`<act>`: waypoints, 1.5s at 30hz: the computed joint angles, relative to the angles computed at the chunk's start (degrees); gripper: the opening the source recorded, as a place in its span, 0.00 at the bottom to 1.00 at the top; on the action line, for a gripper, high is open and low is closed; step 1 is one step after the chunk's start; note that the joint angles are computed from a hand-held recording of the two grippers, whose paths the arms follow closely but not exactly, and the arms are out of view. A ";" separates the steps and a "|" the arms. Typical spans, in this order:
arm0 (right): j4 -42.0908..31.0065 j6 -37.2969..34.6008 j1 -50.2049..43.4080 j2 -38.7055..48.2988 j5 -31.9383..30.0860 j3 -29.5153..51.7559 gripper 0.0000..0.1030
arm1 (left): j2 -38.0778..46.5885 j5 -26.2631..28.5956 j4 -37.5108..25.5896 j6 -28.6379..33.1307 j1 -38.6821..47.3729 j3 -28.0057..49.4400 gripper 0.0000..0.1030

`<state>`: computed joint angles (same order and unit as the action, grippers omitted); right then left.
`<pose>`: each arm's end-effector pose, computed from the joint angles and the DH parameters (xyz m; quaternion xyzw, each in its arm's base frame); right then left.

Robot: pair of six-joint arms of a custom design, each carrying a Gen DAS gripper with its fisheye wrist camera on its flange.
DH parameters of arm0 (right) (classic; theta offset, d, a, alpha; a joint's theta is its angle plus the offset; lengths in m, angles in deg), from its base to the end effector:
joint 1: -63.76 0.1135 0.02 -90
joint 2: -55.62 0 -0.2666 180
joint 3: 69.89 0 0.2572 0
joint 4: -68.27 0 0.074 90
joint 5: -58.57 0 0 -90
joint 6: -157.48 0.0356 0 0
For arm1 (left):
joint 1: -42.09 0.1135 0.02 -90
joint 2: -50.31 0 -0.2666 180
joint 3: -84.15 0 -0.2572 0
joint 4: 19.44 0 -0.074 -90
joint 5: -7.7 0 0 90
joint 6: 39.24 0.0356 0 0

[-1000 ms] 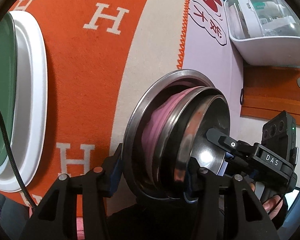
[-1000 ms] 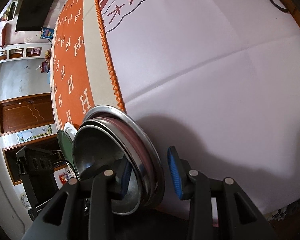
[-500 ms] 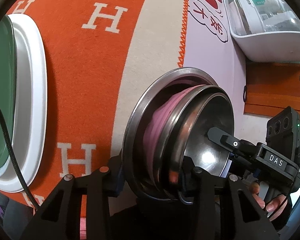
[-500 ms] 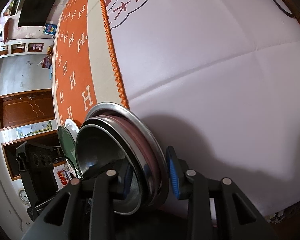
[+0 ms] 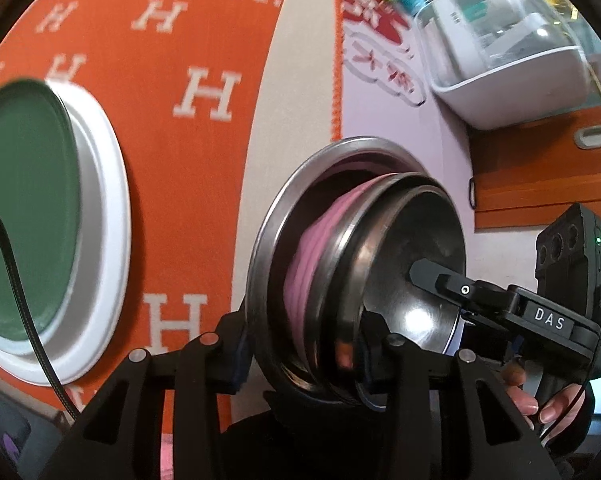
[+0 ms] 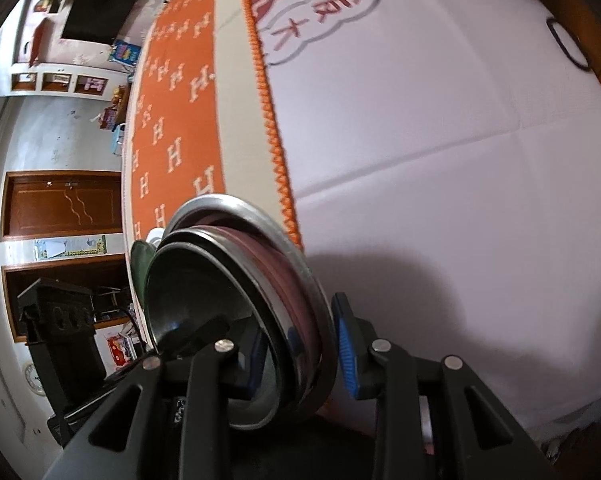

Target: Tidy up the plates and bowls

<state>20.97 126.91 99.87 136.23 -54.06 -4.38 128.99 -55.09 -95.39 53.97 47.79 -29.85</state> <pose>0.2136 0.1727 0.2148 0.1466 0.9421 0.3013 0.0161 0.2216 0.0058 0.2128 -0.0183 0.9717 -0.2336 0.0299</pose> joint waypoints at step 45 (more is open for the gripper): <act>-2.41 8.22 23.48 28.70 14.63 40.87 0.28 | 12.23 0.48 -17.70 45.32 46.22 23.05 0.37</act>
